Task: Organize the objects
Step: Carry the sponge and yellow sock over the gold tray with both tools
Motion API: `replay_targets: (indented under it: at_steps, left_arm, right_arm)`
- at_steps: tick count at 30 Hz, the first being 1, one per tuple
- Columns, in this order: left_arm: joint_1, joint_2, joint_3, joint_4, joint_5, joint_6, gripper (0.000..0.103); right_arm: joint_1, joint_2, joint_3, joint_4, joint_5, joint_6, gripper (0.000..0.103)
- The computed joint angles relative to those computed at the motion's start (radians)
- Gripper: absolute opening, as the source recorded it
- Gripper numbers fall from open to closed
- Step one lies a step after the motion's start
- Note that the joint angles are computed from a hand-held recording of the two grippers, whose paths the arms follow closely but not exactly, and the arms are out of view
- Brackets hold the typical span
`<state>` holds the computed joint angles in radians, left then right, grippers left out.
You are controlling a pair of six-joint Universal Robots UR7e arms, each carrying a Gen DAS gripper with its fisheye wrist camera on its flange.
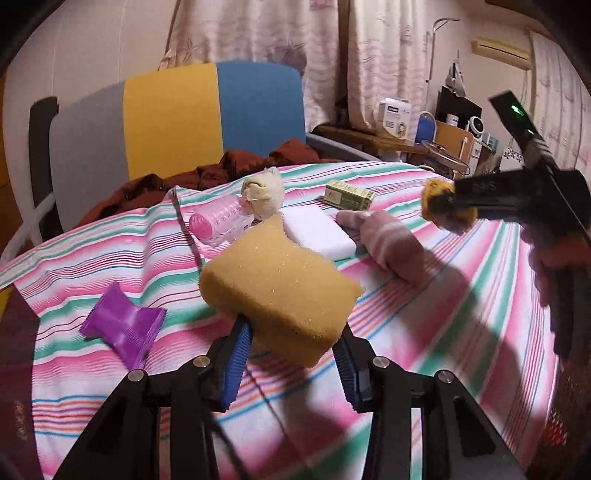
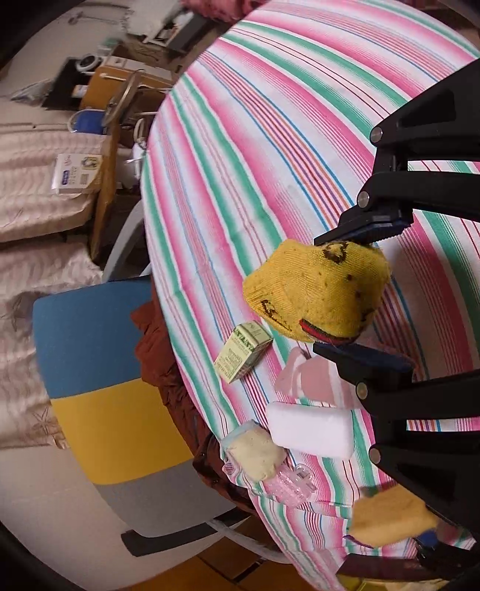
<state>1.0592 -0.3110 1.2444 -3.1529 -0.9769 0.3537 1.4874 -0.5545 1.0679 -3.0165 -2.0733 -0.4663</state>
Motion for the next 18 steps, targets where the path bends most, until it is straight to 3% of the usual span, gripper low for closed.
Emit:
replay_targets:
  at_steps: [11, 15, 18]
  left_arm:
    - [-0.009, -0.094, 0.189, -0.118, -0.033, -0.021, 0.044]
    - [-0.013, -0.143, 0.277, -0.170, -0.071, -0.021, 0.044]
    - [-0.018, -0.193, 0.354, -0.215, -0.087, -0.019, 0.044]
  right_arm:
    - [0.030, 0.004, 0.059, -0.113, 0.009, -0.131, 0.049]
    - [0.047, 0.023, 0.075, -0.192, 0.010, -0.254, 0.049]
    - [0.056, 0.021, 0.096, -0.204, 0.019, -0.280, 0.049]
